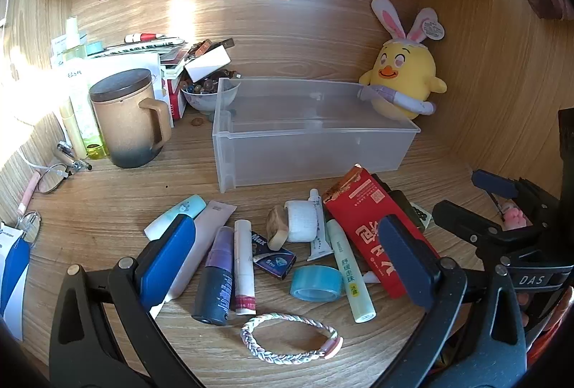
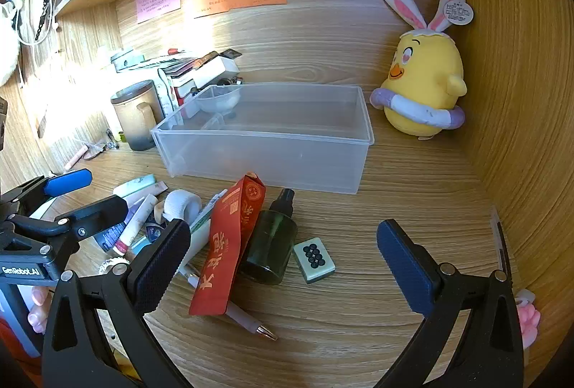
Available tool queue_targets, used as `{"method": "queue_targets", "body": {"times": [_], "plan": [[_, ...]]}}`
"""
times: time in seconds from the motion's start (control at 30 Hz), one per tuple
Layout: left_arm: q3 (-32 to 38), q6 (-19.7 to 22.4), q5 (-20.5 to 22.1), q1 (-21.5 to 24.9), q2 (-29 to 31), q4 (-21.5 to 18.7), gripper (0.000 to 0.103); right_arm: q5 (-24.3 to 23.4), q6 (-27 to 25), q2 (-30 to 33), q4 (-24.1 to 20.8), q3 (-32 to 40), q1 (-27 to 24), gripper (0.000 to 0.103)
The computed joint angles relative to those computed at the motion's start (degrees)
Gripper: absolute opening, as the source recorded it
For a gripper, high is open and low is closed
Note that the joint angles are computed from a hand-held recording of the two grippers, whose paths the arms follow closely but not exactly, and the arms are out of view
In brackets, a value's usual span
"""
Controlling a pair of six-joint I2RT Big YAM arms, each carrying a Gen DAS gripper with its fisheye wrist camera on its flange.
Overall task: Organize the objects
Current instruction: 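Reach the right tool to the white mahjong tile while the left tool reaches the mint tube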
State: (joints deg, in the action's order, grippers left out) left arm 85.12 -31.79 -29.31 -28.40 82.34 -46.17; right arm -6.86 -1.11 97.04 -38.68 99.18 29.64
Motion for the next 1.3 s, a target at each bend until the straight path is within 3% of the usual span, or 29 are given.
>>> {"method": "queue_targets", "body": {"times": [0.8,1.3], "plan": [[-0.15,0.46,0.08,-0.32,-0.14,0.30,0.103,-0.67,-0.16,-0.32,-0.23,-0.34,0.13,0.103],[-2.20,1.70,2.75,0.91,-1.20,1.53,0.103,-1.49,0.12,1.44,-1.50,1.52,-0.37,0.103]]}}
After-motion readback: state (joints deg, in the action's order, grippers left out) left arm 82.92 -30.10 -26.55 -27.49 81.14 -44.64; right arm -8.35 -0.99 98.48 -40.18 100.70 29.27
